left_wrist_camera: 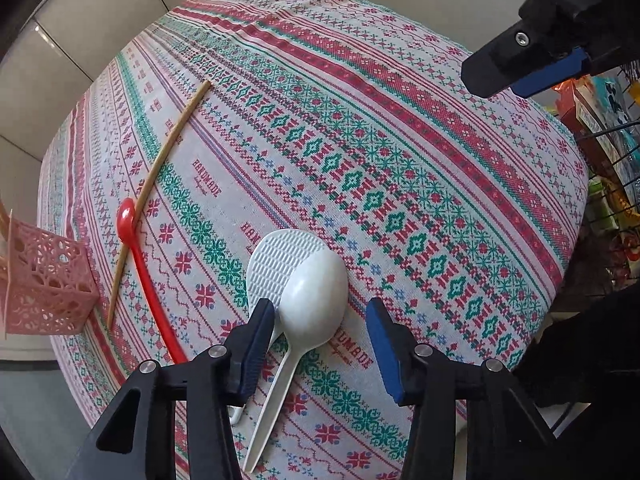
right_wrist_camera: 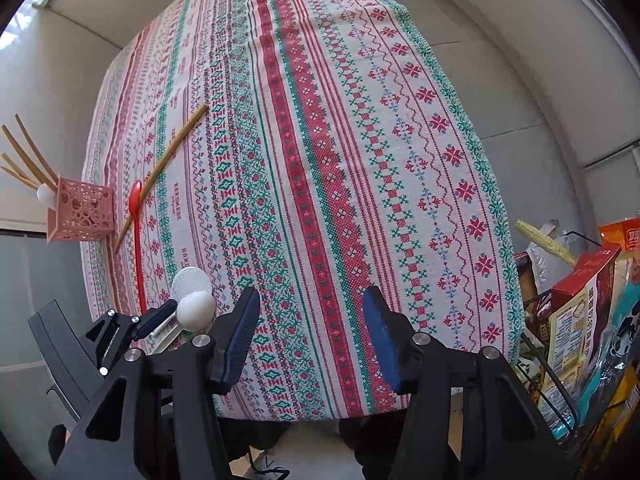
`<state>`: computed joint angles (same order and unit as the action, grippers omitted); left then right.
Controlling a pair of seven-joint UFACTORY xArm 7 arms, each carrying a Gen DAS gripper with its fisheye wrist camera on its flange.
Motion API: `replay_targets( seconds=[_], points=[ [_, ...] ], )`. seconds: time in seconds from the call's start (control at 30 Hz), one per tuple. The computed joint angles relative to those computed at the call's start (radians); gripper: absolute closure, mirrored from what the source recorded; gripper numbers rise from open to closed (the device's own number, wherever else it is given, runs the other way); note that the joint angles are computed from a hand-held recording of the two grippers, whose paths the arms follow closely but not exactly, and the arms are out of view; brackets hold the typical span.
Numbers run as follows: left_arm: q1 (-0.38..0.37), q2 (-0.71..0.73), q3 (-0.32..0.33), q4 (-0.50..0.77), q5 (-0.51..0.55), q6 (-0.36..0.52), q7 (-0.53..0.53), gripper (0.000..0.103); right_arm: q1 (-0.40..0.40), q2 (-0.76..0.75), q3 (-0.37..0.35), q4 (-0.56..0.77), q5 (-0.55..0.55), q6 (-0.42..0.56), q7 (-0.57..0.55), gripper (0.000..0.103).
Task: Organize utensils
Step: 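Grasp another white plastic spoon with the left gripper while the right gripper approaches the white rice paddle, then grasp the white rice paddle by its handle with the right gripper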
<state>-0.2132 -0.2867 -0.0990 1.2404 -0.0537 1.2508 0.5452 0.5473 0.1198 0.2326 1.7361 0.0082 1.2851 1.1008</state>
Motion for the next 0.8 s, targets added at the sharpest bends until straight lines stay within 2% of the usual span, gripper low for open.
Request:
replay_targets(
  seconds=[0.13, 0.27, 0.5, 0.8],
  points=[
    [0.003, 0.025, -0.004, 0.018, 0.012, -0.021, -0.017, 0.07, -0.006, -0.017, -0.002, -0.027, 0.01, -0.016, 0.005, 0.047],
    [0.008, 0.035, 0.01, 0.032, -0.015, -0.005, -0.012, 0.07, -0.012, -0.024, -0.001, -0.037, 0.013, -0.02, 0.01, 0.047],
    [0.04, 0.041, 0.055, 0.093, -0.121, -0.006, -0.035, 0.07, -0.013, -0.009, 0.003, -0.028, 0.033, -0.038, 0.001, 0.047],
    [0.1, 0.012, 0.122, 0.145, -0.251, -0.014, -0.056, 0.07, 0.028, 0.114, 0.005, 0.108, 0.05, -0.017, -0.008, 0.047]
  ],
)
